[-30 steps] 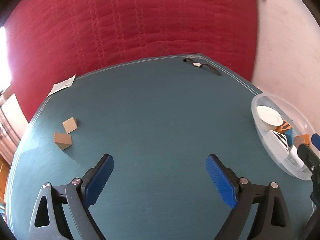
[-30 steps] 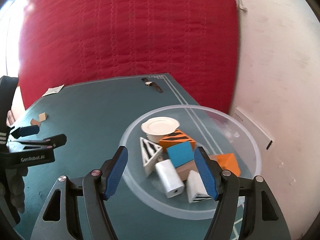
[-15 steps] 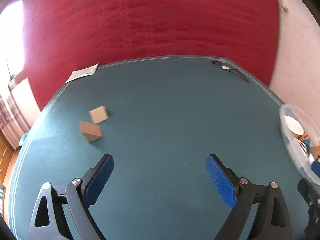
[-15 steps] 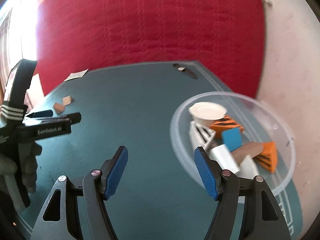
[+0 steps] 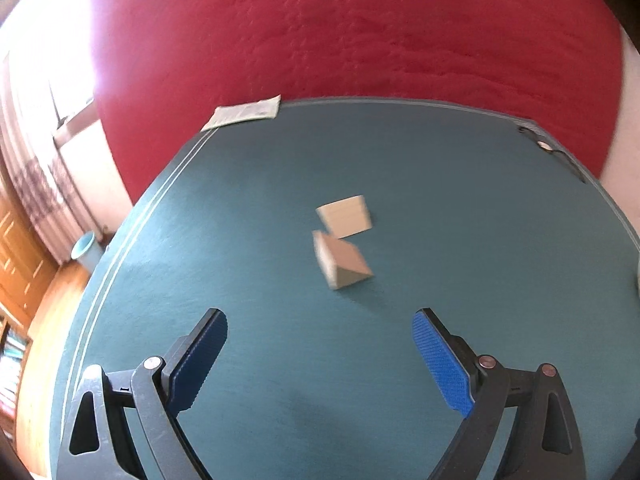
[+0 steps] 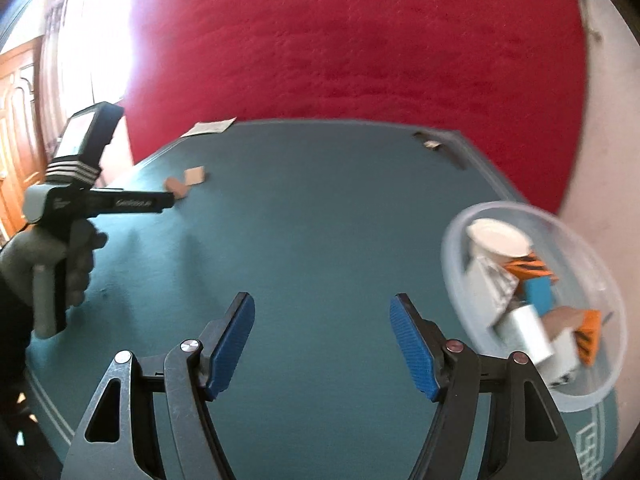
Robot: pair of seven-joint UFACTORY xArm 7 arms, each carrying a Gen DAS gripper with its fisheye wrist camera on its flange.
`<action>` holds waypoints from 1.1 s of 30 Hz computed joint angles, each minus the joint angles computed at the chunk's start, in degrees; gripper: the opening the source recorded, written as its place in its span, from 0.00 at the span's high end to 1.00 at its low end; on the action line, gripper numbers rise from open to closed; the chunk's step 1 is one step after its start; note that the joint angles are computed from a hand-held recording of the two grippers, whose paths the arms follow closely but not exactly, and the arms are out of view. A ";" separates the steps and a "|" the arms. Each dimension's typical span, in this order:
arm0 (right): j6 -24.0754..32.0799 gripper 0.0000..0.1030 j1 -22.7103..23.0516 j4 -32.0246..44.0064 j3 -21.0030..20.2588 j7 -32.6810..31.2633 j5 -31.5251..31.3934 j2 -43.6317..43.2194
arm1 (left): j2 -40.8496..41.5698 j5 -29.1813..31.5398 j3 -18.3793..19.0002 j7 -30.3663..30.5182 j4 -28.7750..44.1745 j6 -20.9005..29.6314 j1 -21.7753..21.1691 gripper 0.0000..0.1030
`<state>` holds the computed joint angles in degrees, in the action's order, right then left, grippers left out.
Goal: Organize rigid objects
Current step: 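Move both open tools back toward the remaining wooden blocks, then grasp the wooden triangular block with the left tool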
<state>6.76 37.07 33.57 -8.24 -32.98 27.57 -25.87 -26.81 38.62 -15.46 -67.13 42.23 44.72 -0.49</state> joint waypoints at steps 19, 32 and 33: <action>12.61 0.31 -1.64 13.24 5.37 -8.78 14.40 11.48 | 5.60 0.83 5.79 11.52 2.38 -4.36 0.55 0.12; 18.47 0.31 -10.73 20.39 14.29 -5.56 13.50 18.47 | 5.92 -4.90 6.38 20.89 0.63 -15.08 1.91 0.67; 18.97 0.31 -11.28 21.38 14.70 -4.93 12.86 19.20 | 5.63 -5.08 6.09 20.78 0.43 -15.06 2.28 0.67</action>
<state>25.73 25.79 54.95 6.46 -37.91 40.43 -6.67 -21.18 33.54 -9.36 -46.35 42.66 29.66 1.79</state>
